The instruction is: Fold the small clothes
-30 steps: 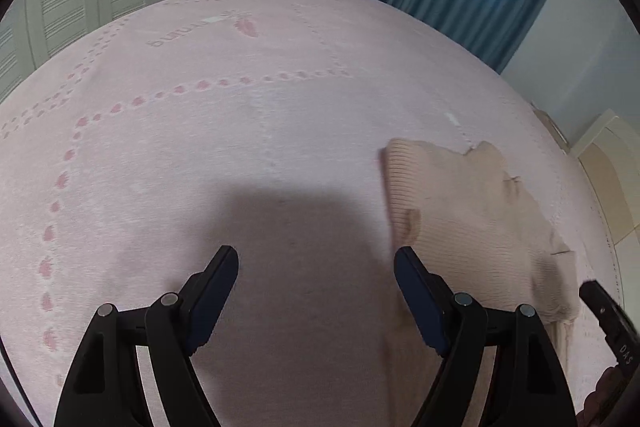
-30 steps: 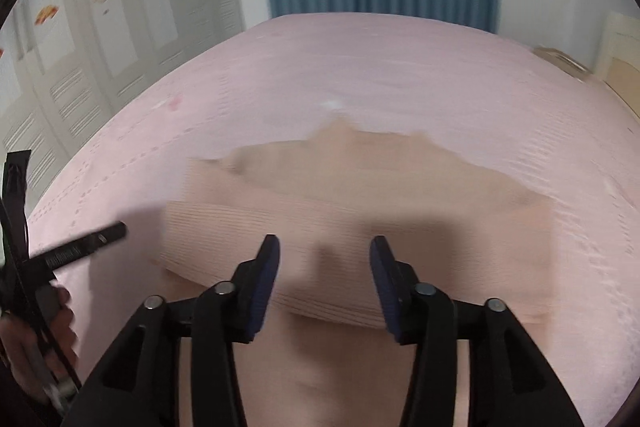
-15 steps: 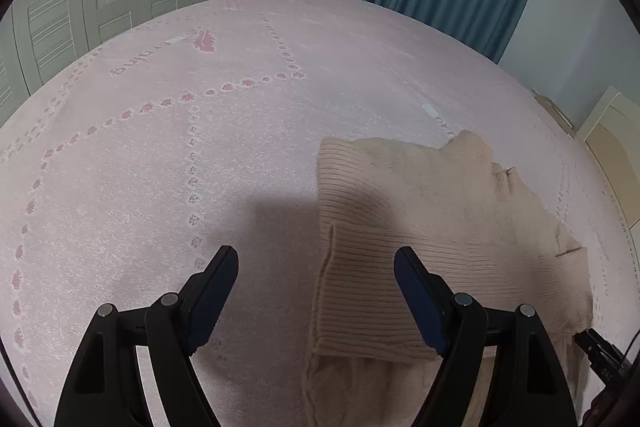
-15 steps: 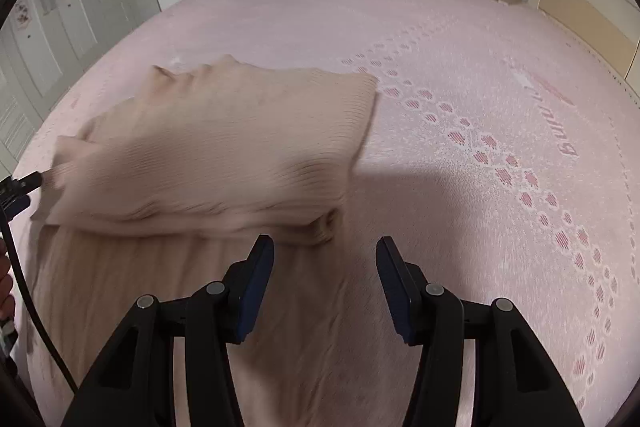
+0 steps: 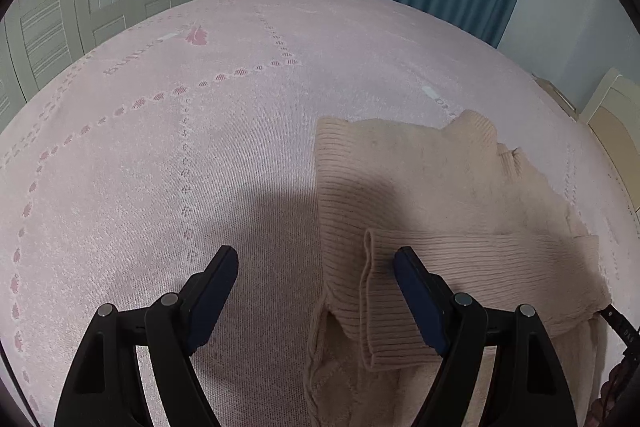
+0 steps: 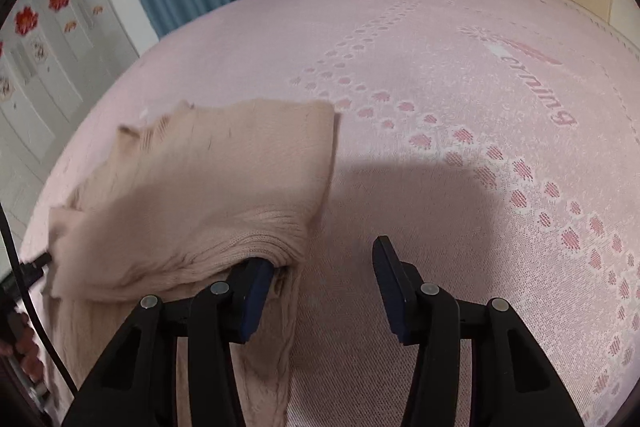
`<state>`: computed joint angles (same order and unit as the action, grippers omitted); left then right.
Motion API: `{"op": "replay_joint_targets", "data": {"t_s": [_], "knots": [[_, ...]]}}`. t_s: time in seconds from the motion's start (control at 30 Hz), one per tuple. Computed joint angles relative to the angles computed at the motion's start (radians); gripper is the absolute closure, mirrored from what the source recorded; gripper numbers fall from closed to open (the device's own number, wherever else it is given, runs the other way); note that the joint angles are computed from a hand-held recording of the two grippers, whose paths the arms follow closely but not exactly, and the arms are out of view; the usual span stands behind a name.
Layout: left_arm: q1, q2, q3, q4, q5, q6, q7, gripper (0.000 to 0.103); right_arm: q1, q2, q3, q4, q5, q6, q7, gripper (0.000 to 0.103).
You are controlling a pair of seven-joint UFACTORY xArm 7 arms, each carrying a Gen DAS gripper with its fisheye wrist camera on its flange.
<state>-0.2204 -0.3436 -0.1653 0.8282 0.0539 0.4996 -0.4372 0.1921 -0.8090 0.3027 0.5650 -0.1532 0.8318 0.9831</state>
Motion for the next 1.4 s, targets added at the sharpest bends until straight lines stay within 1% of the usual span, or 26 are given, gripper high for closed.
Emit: {"op": "replay_joint_targets", "data": {"t_s": [0.03,0.1,0.17,0.23,0.27,0.3,0.37,0.43,0.57,0.63,0.73,0.8,0.83,0.87,0.97,1.03,1.07,1.13,1.23,1.3,1.4], "knots": [[-0.007,-0.005,0.007,-0.006,-0.009,-0.013,0.012,0.026,0.006,-0.005,0.001,0.011,-0.010,0.013,-0.019,0.054],[-0.039,-0.010,0.036,-0.016,-0.061,-0.044,0.066,0.029,0.024,-0.038,-0.006,0.012,-0.019,0.007,-0.055,0.054],[-0.054,-0.010,0.047,-0.020,-0.095,-0.059,0.099,0.040,0.012,-0.084,0.008,0.005,-0.039,-0.013,-0.058,0.053],[-0.063,-0.009,0.046,-0.021,-0.113,-0.070,0.127,0.043,-0.003,-0.117,0.014,-0.007,-0.042,-0.045,-0.047,0.049],[-0.073,-0.006,0.049,-0.019,-0.126,-0.070,0.148,0.049,-0.010,-0.121,0.015,-0.013,-0.035,-0.069,-0.036,0.048],[-0.086,-0.004,0.055,-0.019,-0.143,-0.071,0.174,0.053,-0.013,-0.114,0.011,-0.018,-0.024,-0.097,-0.028,0.047],[-0.096,-0.003,0.054,-0.019,-0.162,-0.078,0.203,0.063,-0.021,-0.081,0.011,-0.014,-0.008,-0.129,-0.021,0.047],[-0.097,-0.002,0.048,-0.021,-0.166,-0.086,0.222,0.068,-0.020,-0.037,0.012,-0.003,0.003,-0.138,-0.023,0.047],[-0.101,0.007,0.048,-0.017,-0.189,-0.090,0.237,0.069,-0.009,0.017,0.029,0.019,-0.003,-0.107,-0.033,0.048],[-0.098,0.019,0.044,-0.007,-0.193,-0.075,0.235,0.069,-0.005,0.024,0.032,0.027,-0.011,-0.095,-0.033,0.048],[-0.076,0.037,0.020,0.009,-0.152,-0.046,0.211,0.071,0.003,0.018,0.024,0.023,-0.010,-0.096,-0.028,0.048],[-0.063,0.034,0.004,0.007,-0.121,-0.052,0.185,0.075,0.014,0.014,0.008,0.016,0.005,-0.101,-0.030,0.048],[-0.058,0.032,-0.002,0.006,-0.106,-0.056,0.173,0.083,0.016,0.013,0.004,0.014,0.009,-0.101,-0.031,0.048],[-0.044,0.028,-0.018,0.002,-0.071,-0.070,0.147,0.098,0.017,0.011,0.003,0.011,0.011,-0.100,-0.030,0.048],[-0.034,0.003,-0.028,-0.024,-0.033,-0.148,0.114,0.098,0.016,0.010,0.001,0.007,0.013,-0.098,-0.033,0.048],[-0.010,-0.016,-0.048,-0.036,0.010,-0.203,0.073,0.098,0.018,0.006,-0.003,0.003,0.018,-0.104,-0.034,0.048],[-0.006,-0.019,-0.051,-0.036,0.019,-0.213,0.062,0.098,0.019,0.005,-0.004,0.003,0.020,-0.106,-0.034,0.048],[0.025,-0.018,-0.076,-0.024,0.065,-0.210,0.024,0.098,0.015,0.000,0.002,0.002,0.015,-0.117,-0.033,0.048],[0.036,-0.001,-0.084,-0.001,0.104,-0.224,-0.001,0.098,0.005,0.002,0.011,0.005,0.006,-0.131,-0.028,0.047],[0.033,0.025,-0.081,0.022,0.112,-0.228,-0.012,0.098,-0.002,0.006,0.016,0.006,0.004,-0.141,-0.016,0.047],[0.045,0.056,-0.091,0.047,0.154,-0.198,-0.041,0.098,-0.010,0.028,0.018,0.013,0.001,-0.140,-0.008,0.048]]}}
